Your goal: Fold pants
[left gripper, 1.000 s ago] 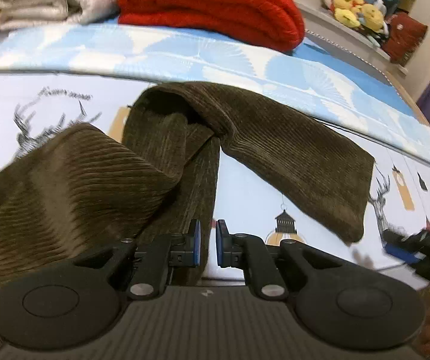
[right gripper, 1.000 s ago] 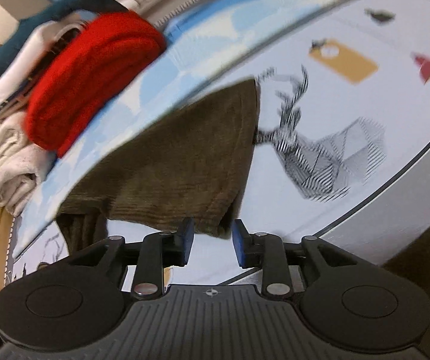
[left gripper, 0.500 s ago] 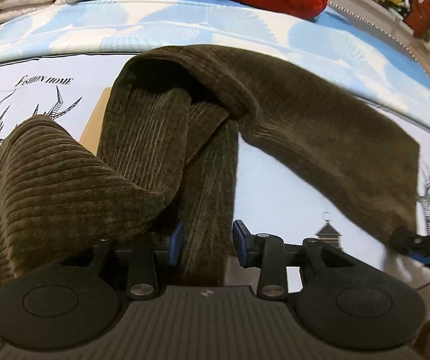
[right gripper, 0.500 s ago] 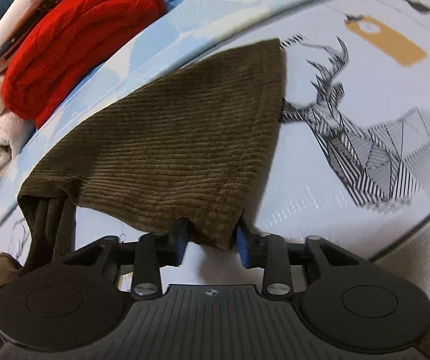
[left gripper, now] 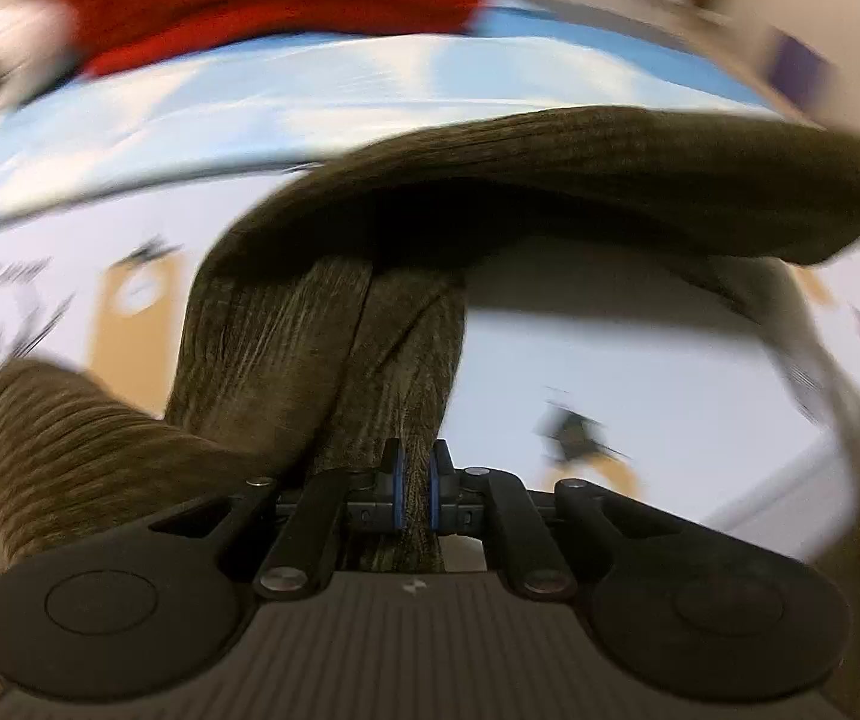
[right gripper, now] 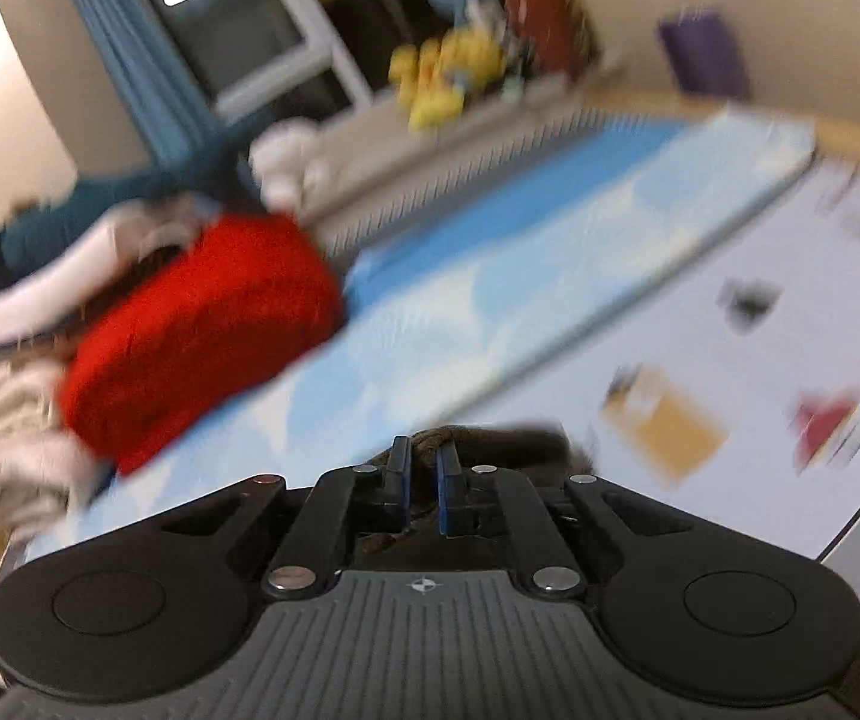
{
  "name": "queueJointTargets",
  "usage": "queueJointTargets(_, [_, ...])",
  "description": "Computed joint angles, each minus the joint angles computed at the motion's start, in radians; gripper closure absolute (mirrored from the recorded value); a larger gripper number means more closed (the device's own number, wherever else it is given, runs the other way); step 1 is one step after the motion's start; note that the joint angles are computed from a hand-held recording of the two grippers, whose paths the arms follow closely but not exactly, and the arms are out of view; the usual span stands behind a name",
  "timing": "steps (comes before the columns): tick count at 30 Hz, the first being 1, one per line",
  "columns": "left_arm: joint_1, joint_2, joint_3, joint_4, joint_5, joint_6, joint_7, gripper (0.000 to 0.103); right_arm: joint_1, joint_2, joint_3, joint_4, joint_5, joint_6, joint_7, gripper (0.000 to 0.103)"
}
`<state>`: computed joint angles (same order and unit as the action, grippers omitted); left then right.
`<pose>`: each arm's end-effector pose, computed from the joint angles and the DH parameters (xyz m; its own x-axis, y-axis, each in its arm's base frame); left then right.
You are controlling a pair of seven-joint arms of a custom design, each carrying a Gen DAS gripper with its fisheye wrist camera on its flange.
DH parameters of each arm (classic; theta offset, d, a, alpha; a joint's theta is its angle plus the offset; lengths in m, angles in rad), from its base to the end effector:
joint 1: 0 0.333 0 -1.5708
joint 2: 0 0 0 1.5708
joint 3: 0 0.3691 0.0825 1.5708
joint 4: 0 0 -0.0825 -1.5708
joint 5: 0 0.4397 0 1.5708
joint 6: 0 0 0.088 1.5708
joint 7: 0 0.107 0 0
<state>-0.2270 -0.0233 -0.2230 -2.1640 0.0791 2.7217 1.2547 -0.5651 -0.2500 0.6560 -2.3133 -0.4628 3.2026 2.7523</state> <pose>0.5575 -0.2734 0.4945 -0.2249 -0.9691 0.1015 -0.8301 0.1360 -0.5408 0.5497 0.1200 0.5654 -0.2272 -0.8522 -0.4713 -0.4094 0.5227 -0.7478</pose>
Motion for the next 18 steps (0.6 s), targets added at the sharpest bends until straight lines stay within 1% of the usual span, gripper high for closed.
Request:
queueJointTargets(1, [-0.009,-0.011,0.002,-0.012,-0.102,0.015,0.136,0.095,0.008,-0.033,-0.031,-0.008,0.008,-0.006,-0.003,0.097])
queueJointTargets(2, [-0.025,-0.025,0.006,-0.026,-0.222,0.028,0.299,0.095,0.028,-0.063,-0.074,-0.017,0.019,-0.021,-0.015,0.098])
queueJointTargets(4, [-0.057,-0.05,0.018,-0.047,-0.407,0.026,0.569,0.095,0.028,-0.116,-0.117,-0.021,0.021,-0.066,-0.023,0.098])
queueJointTargets(5, [-0.069,-0.06,0.025,-0.052,-0.48,0.011,0.668,0.095,0.019,-0.137,-0.13,-0.018,0.012,-0.088,-0.022,0.099])
queueJointTargets(7, [-0.085,-0.076,0.038,-0.057,-0.594,-0.033,0.818,0.095,0.021,-0.15,-0.167,0.01,-0.014,-0.16,-0.032,0.099])
queueJointTargets(8, [-0.088,-0.081,0.042,-0.06,-0.631,-0.05,0.867,0.095,0.011,-0.149,-0.172,0.025,-0.029,-0.191,-0.041,0.099])
queueJointTargets(10, [-0.09,-0.09,0.048,-0.062,-0.691,-0.088,0.948,0.095,-0.075,-0.107,-0.122,0.1,-0.129,-0.261,0.022,0.099])
queueJointTargets(12, [-0.085,-0.093,0.049,-0.056,-0.712,-0.137,0.992,0.095,-0.09,-0.017,-0.112,0.174,-0.182,-0.314,0.039,0.099])
queueJointTargets(13, [-0.08,-0.095,0.048,-0.053,-0.707,-0.158,1.005,0.094,-0.109,0.028,-0.093,0.21,-0.227,-0.347,0.077,0.099])
queueJointTargets(14, [-0.074,-0.096,0.046,-0.052,-0.695,-0.172,1.012,0.092,-0.138,0.051,-0.065,0.234,-0.294,-0.389,0.164,0.095])
queueJointTargets(15, [-0.07,-0.097,0.044,-0.053,-0.691,-0.177,1.014,0.091,-0.151,0.074,-0.048,0.25,-0.343,-0.43,0.236,0.093])
queueJointTargets(16, [-0.065,-0.1,0.05,-0.051,-0.709,-0.193,1.029,0.084,-0.135,0.09,-0.054,0.25,-0.334,-0.452,0.246,0.081])
queueJointTargets(17, [-0.062,-0.101,0.054,-0.041,-0.733,-0.21,1.036,0.073,-0.125,0.098,-0.053,0.238,-0.311,-0.455,0.258,0.071])
queueJointTargets(18, [-0.057,-0.105,0.064,-0.039,-0.767,-0.225,1.053,0.066,-0.099,0.076,-0.077,0.19,-0.297,-0.423,0.293,0.07])
